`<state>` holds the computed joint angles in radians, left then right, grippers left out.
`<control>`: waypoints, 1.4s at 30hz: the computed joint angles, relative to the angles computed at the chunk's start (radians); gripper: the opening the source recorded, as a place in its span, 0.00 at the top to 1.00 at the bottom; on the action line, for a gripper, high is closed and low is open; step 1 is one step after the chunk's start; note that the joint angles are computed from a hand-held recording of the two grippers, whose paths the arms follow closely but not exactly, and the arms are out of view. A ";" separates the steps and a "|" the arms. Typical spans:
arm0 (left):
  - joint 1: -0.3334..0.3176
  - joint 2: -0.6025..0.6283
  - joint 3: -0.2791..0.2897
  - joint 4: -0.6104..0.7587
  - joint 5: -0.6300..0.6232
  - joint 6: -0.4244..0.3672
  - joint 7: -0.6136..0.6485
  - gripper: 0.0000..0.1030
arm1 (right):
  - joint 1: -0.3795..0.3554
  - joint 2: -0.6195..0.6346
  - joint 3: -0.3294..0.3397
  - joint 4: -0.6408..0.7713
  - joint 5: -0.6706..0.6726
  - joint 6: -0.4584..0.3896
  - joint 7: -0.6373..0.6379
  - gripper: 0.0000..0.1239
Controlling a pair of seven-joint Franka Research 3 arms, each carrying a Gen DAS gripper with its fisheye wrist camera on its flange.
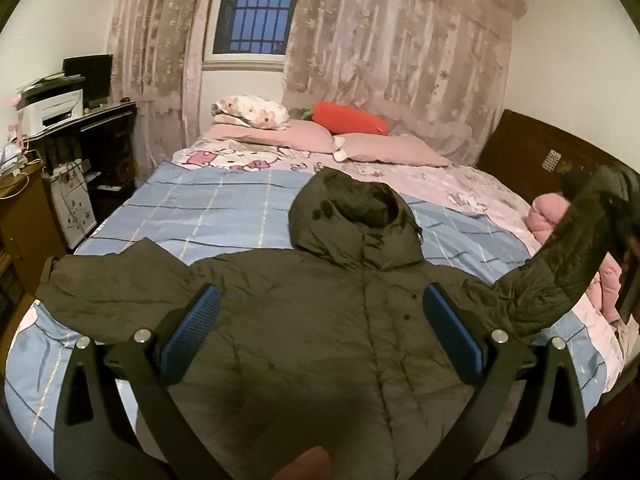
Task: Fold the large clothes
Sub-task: 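Lift the sleeve with the right gripper and lay it across the body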
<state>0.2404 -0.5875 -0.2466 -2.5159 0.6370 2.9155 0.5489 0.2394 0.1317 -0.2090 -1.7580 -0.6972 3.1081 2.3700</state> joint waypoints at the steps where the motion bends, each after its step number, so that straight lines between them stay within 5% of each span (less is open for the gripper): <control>1: 0.002 -0.013 0.006 -0.008 0.000 0.003 -0.003 0.02 | 0.007 0.004 0.014 0.012 0.001 -0.003 -0.023 0.97; 12: 0.005 -0.101 0.063 -0.063 -0.055 0.006 0.046 0.02 | 0.121 0.023 0.112 0.043 0.070 -0.040 -0.268 0.97; 21: 0.008 -0.130 0.085 -0.085 -0.116 0.011 0.102 0.02 | 0.252 0.082 0.111 0.063 -0.082 -0.138 -0.153 0.97; 37: 0.031 -0.120 0.117 -0.089 -0.175 0.003 0.146 0.02 | 0.400 0.321 0.132 0.178 0.169 -0.250 -0.352 0.96; 40: 0.043 -0.115 0.117 -0.089 -0.178 0.001 0.149 0.02 | 0.414 0.348 0.135 0.197 0.218 -0.289 -0.387 0.90; 42: 0.050 -0.111 0.119 -0.090 -0.179 -0.002 0.149 0.02 | 0.391 0.353 0.173 0.194 0.287 -0.305 -0.451 0.71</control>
<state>0.2906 -0.6983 -0.1274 -2.6056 0.4578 2.9134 0.6977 0.6305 0.4849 -0.0357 -1.5636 -0.4099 2.8033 1.9190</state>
